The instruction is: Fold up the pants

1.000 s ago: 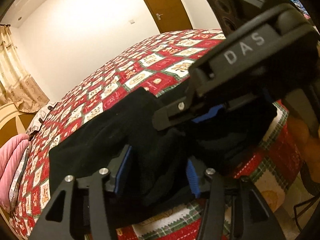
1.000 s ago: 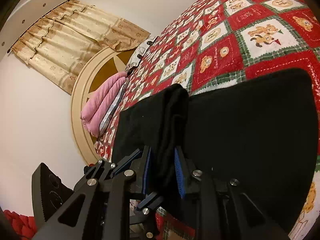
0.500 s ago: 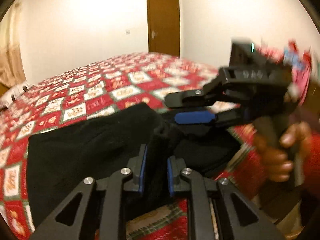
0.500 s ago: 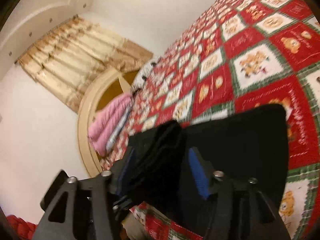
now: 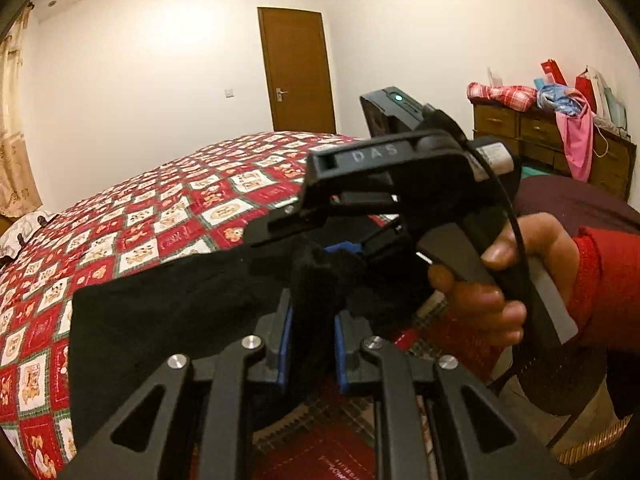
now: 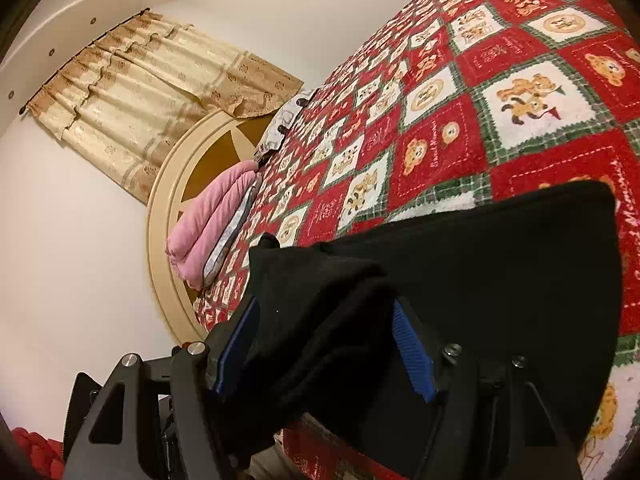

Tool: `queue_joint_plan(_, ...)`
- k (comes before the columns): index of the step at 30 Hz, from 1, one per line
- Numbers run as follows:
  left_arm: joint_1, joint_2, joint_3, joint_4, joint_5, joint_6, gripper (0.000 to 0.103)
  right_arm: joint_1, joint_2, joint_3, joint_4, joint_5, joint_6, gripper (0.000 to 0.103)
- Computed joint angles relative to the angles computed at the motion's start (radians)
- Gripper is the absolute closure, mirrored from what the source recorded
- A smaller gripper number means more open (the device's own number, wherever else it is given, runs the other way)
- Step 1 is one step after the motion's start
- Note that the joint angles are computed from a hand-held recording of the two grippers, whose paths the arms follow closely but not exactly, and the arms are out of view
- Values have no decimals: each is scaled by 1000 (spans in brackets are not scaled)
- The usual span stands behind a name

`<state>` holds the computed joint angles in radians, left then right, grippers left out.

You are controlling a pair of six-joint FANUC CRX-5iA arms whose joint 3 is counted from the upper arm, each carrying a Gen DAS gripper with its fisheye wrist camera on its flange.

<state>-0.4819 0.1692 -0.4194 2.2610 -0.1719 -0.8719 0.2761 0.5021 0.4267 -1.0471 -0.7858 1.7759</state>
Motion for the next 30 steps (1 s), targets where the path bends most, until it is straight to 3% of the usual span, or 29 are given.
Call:
queue_joint_plan(5,-43,-10,26,214,38,-174,85,-35,-11,-29,-72,-7,24,35)
queue_joint_plan(9,-70,-13,64,416,64,-348,85,-58,24,11,-159,-115,70,35)
queue_joint_plan(10,-70,-13,64,414,64,-348,85,-60,30,17,-170,-128,74,35)
queue_joint_plan(13,-49,-6,36,274,32,-229,85,-52,26,7,-165,-98,74,35)
queue_joint_plan(18,-68,-7,57,373,59,-320,85,-60,19,-4,-182,-104,84,35)
queue_joint_plan(23,-37,-9,20,231,-1,-192,85,-83,23,-12,-234,-115,100,35)
queue_joint_plan(25,-33,-9,11,196,-14,-175,85,-48,11,-12,-151,-80,95,43)
queue_joint_plan(26,-41,-9,14,215,-3,-201,85,-23,2,-13,-92,-53,89,66)
queue_joint_plan(27,-51,-8,22,252,17,-239,85,-7,-3,-12,-50,-39,83,73)
queue_joint_plan(30,-44,2,25,194,39,-173,85,41,-52,-55,66,66,74,80)
